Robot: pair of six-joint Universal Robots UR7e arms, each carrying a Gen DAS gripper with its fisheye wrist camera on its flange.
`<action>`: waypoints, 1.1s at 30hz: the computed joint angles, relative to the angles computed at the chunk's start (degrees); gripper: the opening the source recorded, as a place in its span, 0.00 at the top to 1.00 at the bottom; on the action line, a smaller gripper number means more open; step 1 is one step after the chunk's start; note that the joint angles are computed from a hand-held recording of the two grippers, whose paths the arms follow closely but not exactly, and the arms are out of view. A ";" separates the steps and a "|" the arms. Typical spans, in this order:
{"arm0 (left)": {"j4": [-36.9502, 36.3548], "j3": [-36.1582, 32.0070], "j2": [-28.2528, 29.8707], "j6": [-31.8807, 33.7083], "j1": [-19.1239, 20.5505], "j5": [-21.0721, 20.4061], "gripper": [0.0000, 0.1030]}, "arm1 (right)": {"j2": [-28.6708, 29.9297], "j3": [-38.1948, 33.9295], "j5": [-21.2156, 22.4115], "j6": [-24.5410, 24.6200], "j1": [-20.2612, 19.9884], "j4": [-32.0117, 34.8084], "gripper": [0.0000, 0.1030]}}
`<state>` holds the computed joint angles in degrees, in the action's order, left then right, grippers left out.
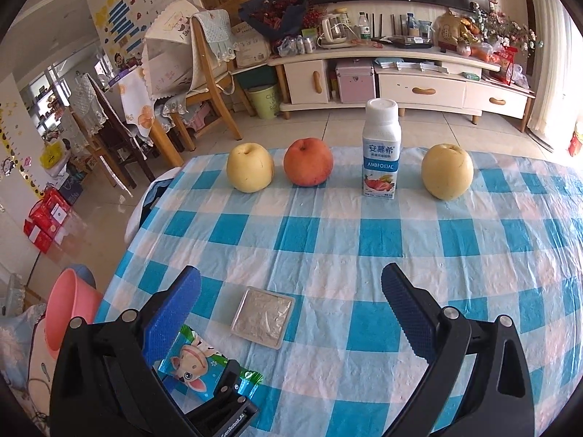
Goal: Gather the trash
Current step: 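Grasp the blue cartoon snack bag with the left gripper and lift it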
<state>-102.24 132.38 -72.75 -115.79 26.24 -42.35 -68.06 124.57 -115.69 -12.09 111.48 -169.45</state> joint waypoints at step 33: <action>1.67 11.43 -15.03 12.81 -4.75 5.72 0.41 | 10.42 -5.33 -0.01 6.93 -1.44 17.92 0.24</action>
